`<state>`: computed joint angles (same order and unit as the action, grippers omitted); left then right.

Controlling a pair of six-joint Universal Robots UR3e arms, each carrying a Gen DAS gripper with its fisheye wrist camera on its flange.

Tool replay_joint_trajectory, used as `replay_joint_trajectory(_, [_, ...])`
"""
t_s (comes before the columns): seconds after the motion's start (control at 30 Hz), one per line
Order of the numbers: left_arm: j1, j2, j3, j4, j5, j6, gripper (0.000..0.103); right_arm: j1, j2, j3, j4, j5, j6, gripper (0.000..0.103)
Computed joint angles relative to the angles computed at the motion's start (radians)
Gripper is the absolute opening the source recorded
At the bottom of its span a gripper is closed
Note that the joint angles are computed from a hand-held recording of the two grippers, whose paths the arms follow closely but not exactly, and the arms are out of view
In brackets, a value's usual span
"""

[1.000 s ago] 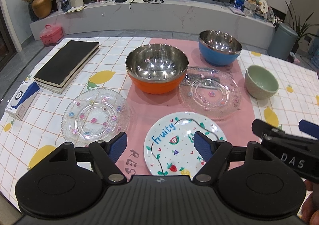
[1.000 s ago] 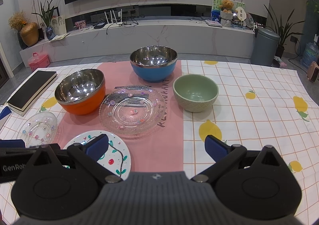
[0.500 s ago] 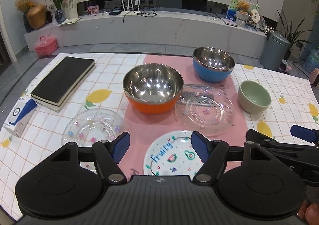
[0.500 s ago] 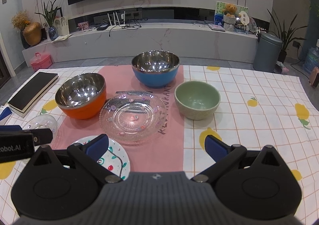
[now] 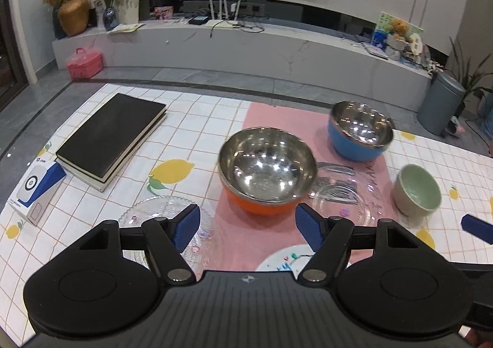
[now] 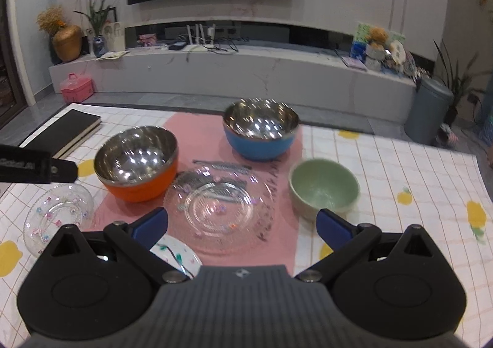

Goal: Organize plates and bowls
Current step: 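Move the left tool to the orange steel bowl rim while the right tool approaches it too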

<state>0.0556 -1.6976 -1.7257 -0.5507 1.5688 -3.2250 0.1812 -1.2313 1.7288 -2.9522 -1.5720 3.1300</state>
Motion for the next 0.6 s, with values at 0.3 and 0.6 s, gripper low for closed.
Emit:
replay_joint_trajectory(0.3, [0.048,-0.072,0.068,-0.047,0.015,-0.011,0.088,0.01,0.148,-0.105,-0.168,0.077,-0.078,0.1])
replay_joint_trajectory(0.6, [0.086,-0.165,0.21,-0.184,-0.067,-0.069,0.089,0.048,0.362,-0.551,0.096,0.015,-0.073,0.1])
